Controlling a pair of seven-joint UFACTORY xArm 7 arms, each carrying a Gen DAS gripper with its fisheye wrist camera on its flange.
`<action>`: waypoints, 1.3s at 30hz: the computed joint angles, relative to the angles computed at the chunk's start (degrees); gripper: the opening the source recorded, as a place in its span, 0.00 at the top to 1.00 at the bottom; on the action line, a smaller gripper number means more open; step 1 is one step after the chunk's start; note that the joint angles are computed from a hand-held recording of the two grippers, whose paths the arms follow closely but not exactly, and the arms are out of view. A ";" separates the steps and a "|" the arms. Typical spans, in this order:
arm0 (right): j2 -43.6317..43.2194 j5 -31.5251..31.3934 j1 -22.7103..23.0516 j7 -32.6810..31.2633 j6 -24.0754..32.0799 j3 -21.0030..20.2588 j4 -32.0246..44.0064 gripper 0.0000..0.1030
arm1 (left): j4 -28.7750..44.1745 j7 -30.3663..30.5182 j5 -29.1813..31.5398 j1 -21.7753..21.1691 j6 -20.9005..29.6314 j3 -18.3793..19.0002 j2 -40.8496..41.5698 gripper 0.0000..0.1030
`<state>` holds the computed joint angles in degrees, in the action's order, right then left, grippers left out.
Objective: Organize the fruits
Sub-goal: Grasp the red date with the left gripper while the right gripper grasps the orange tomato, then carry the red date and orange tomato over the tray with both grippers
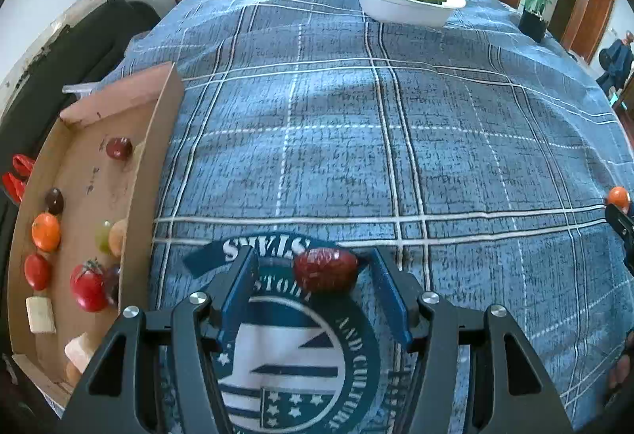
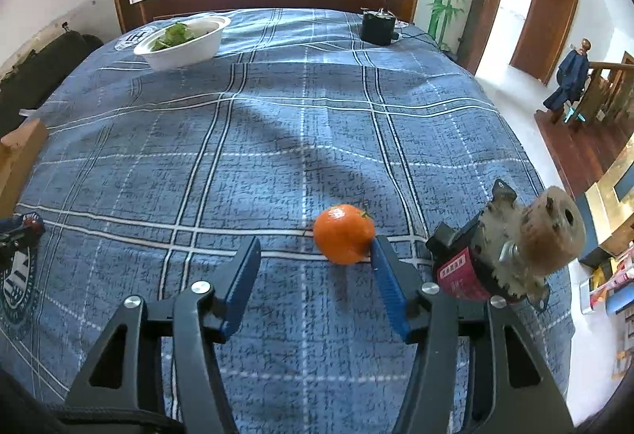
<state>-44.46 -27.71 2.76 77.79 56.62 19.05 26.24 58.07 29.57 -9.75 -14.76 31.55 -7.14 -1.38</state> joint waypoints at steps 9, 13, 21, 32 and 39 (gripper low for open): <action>2.26 -1.86 -0.82 -0.80 0.50 -1.52 -0.41 0.66 | -0.61 9.96 -10.70 -0.14 1.03 0.43 -0.67 0.70; 0.78 -1.11 -0.47 -0.49 -1.70 -1.67 -1.31 0.77 | 0.56 14.75 -17.93 0.92 6.02 1.90 -1.18 0.70; -2.76 0.47 1.04 1.76 -11.40 0.13 -1.54 0.88 | 0.57 20.18 -23.69 3.19 9.78 4.05 -3.88 0.71; 0.58 0.45 -6.76 4.29 -19.39 2.53 -1.04 0.44 | 0.28 21.67 -24.77 4.09 10.83 4.97 -6.32 0.71; 9.35 -2.09 -9.86 4.37 -21.79 -0.40 0.73 0.66 | -0.28 22.86 -25.03 3.92 8.90 5.82 -7.87 0.71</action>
<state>-35.12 -29.80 -7.10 82.16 34.83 18.65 26.97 57.79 52.43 -34.78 -10.83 40.45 -1.33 -9.24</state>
